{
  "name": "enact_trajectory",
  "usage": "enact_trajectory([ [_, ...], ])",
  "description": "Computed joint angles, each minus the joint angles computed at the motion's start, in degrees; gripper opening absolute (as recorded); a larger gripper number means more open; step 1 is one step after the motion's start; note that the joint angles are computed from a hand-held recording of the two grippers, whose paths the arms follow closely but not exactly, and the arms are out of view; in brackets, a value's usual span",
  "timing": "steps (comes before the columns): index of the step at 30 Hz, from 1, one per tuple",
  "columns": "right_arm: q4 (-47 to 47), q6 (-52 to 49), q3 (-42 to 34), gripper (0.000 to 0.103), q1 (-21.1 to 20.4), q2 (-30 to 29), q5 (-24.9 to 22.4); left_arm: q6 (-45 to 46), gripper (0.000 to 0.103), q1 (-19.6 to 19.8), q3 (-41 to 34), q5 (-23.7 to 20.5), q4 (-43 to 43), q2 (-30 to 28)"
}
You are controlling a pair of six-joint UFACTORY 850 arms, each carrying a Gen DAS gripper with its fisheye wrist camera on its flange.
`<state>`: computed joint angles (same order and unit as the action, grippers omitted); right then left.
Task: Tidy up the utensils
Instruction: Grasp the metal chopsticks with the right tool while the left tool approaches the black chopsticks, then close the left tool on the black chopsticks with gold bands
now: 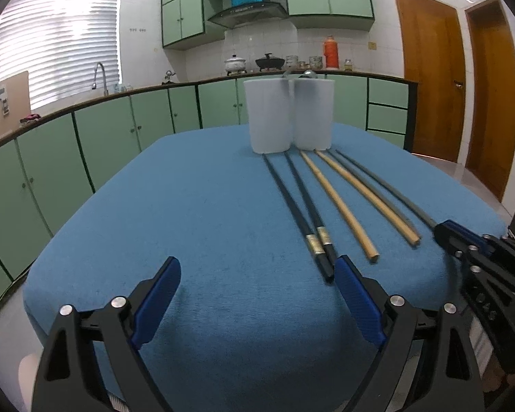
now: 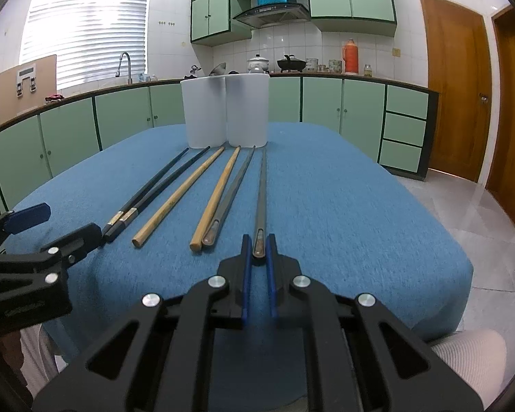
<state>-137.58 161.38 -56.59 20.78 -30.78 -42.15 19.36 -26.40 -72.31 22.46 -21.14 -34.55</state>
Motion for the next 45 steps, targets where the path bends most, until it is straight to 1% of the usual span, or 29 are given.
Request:
enact_trajectory([
  [1,-0.2,0.2,0.1,0.008,-0.1,0.0,0.0,0.2,0.089,0.2,-0.1,0.1,-0.5,-0.1],
  [4,-0.5,0.7,0.2,0.008,-0.1,0.1,0.1,4.3,0.089,0.4,-0.6,0.7,-6.4,-0.3],
  [5,-1.0,1.1,0.4,0.008,-0.4,0.2,0.2,6.3,0.089,0.5,-1.0,0.6,-9.2,-0.5],
  [6,-1.1,1.3,0.5,0.008,-0.4,0.2,0.1,6.5,0.088,0.8,-1.2,0.1,-9.7,-0.6],
  [7,-1.2,1.4,0.5,0.008,-0.4,0.2,0.1,4.6,0.088,1.1,-1.3,-0.5,-7.8,-0.6],
  [9,-1.4,1.6,0.7,0.008,-0.5,0.4,0.1,2.2,0.088,1.2,-0.8,-0.1,-4.9,-0.3],
  [11,-1.8,2.2,0.8,0.008,-0.5,0.4,0.1,-3.4,0.088,1.1,0.1,0.3,1.9,0.3],
  [12,-2.0,2.3,0.8,0.008,-0.5,0.4,0.1,-4.8,0.088,0.8,0.6,0.9,4.2,0.6],
  [15,-2.1,2.3,0.9,0.008,-0.6,0.5,0.0,-1.7,0.088,0.1,0.7,1.3,3.1,0.4],
  [17,-2.2,2.5,1.0,0.008,-0.6,0.6,0.0,-1.8,0.080,0.1,-0.1,-0.1,3.3,-0.2],
  [18,-2.2,2.4,1.0,0.008,-0.5,0.5,0.0,-2.8,0.080,0.3,-0.3,-0.7,4.0,-0.3],
  [22,-2.0,2.1,1.0,0.008,-0.4,0.5,-0.2,-2.1,0.079,0.6,0.1,0.5,2.3,0.0],
  [27,-2.1,2.2,1.0,0.008,-0.5,0.5,-0.1,-4.9,0.079,1.1,-0.1,-0.6,5.2,0.0],
  [31,-2.2,2.4,1.0,0.008,-0.5,0.5,-0.1,-2.9,0.079,0.7,-0.8,-1.2,4.1,-0.4],
  [34,-2.4,2.7,1.1,0.008,-0.5,0.5,-0.1,-3.4,0.079,0.9,-1.7,-2.0,4.4,-1.1],
  [39,-2.3,2.7,1.1,0.008,-0.4,0.5,-0.2,-6.4,0.068,1.0,-3.5,-3.0,7.9,-2.3],
  [41,-2.4,2.9,1.1,0.008,-0.4,0.5,-0.3,-8.1,0.060,0.9,-3.8,-3.1,10.1,-2.5],
  [42,-2.5,2.9,1.1,0.008,-0.4,0.5,-0.3,-8.7,0.058,0.9,-3.9,-3.1,10.7,-2.6],
  [44,-2.5,2.9,1.1,0.008,-0.4,0.5,-0.4,-10.9,0.048,0.8,-4.0,-3.2,13.4,-2.7],
  [45,-2.6,3.0,1.2,0.008,-0.4,0.5,-0.5,-12.5,0.045,0.8,-4.0,-3.1,15.2,-2.7],
])
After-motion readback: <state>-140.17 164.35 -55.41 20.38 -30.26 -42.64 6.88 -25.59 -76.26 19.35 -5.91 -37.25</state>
